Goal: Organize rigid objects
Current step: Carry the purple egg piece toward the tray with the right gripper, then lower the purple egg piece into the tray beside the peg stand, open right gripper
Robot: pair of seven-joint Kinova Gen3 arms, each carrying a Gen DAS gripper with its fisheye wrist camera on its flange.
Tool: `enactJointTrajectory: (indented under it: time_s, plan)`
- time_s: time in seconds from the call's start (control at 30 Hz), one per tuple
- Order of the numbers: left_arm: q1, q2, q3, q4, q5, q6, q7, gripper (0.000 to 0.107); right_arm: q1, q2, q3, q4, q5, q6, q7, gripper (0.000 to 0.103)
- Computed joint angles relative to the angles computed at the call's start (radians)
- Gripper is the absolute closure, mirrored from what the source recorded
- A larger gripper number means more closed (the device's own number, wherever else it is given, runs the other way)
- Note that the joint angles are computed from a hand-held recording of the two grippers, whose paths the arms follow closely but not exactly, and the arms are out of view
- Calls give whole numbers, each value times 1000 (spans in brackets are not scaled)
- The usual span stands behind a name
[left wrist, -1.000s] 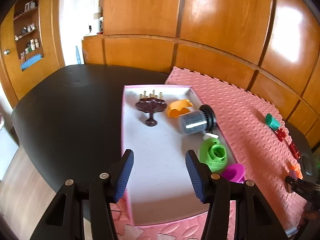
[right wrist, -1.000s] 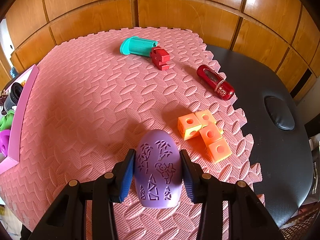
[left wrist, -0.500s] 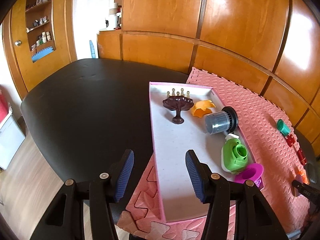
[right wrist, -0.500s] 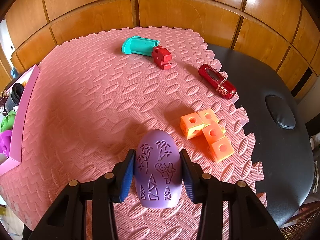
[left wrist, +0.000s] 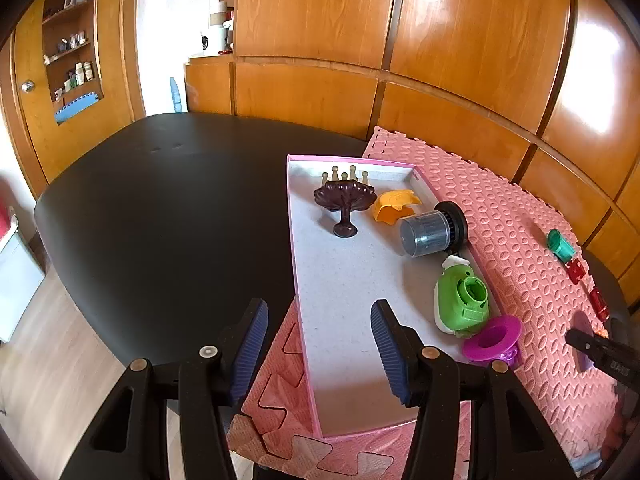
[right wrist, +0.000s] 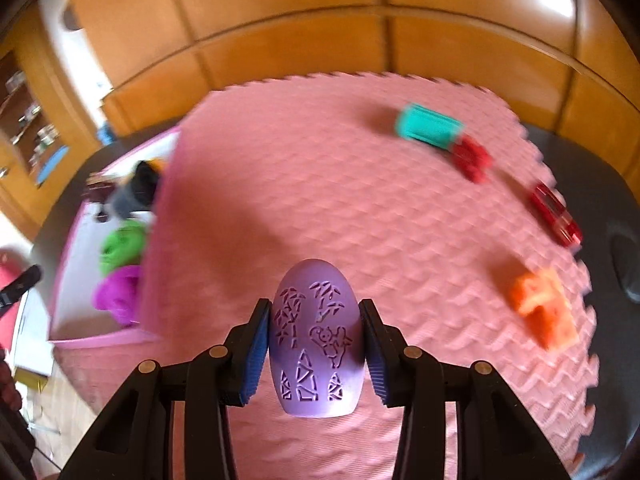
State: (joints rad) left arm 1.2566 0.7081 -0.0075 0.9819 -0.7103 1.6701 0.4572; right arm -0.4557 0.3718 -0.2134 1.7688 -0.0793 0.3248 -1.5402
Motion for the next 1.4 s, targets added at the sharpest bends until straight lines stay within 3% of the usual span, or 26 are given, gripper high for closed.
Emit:
enactJointTrajectory:
  time_s: [0.53,0.7,0.8,0.93,1.17,1.4]
  plan:
    - [8,-35,9,75,4,-4,88,53,-9,71,-231,-179,-159,69,337,60]
    - [4,-55,27,119,12,-6,145,53,-130,138,-180,-285,-129,134,383,60]
    - [1,-66,38,148,17,-14,177,53,-231,189,-100,-366,-77,184,336,60]
    - [-3,-78,51,180,20,-27,212,53,-307,262,-49,-485,-23,258,288,60]
    - [-13,-94,69,222,29,-49,254,53,-394,357,9,-632,57,365,234,60]
    - [-20,-98,81,235,32,-54,271,53,-411,391,39,-670,96,378,165,59]
